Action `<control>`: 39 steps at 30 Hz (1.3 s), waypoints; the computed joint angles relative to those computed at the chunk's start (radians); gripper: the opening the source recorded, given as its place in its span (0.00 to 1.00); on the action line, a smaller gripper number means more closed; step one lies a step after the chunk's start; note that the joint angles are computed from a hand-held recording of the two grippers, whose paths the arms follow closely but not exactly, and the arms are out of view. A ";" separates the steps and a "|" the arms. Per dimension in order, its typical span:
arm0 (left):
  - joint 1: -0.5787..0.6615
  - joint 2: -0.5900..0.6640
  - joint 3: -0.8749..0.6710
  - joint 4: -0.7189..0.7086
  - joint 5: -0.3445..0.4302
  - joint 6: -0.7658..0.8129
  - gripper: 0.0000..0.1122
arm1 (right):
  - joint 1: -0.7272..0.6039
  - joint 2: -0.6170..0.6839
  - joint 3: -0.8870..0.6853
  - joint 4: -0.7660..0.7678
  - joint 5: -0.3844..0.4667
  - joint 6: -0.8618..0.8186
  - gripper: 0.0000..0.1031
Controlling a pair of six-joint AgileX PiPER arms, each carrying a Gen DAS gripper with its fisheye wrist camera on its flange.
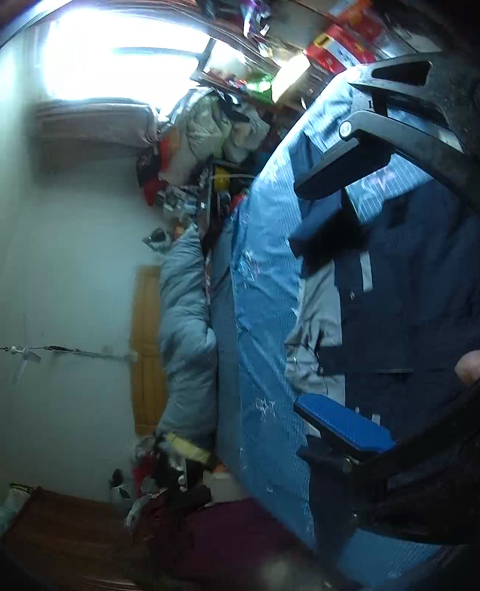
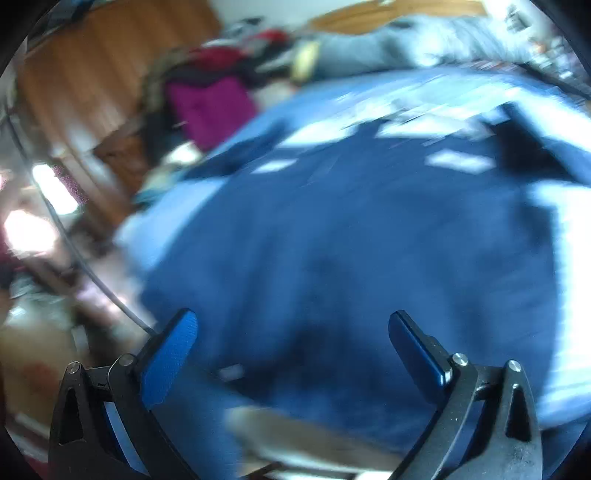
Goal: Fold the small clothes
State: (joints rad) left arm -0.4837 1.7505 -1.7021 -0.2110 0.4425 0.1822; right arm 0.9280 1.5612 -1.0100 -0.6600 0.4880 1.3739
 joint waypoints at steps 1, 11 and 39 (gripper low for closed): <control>0.001 0.047 -0.015 0.100 -0.004 -0.069 0.92 | 0.000 -0.012 -0.002 -0.050 0.080 0.027 1.00; 0.062 0.496 -0.298 0.228 0.223 -0.227 0.92 | -0.750 -0.229 0.101 0.280 0.220 -0.679 1.00; 0.108 0.731 -0.688 0.184 0.519 -0.235 0.88 | -1.549 0.366 -0.715 1.430 0.320 -1.616 0.19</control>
State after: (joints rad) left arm -0.3762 2.4816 -2.3898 -0.0271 0.9615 -0.0523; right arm -0.6207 1.9277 -1.7247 0.7703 0.8083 -0.2421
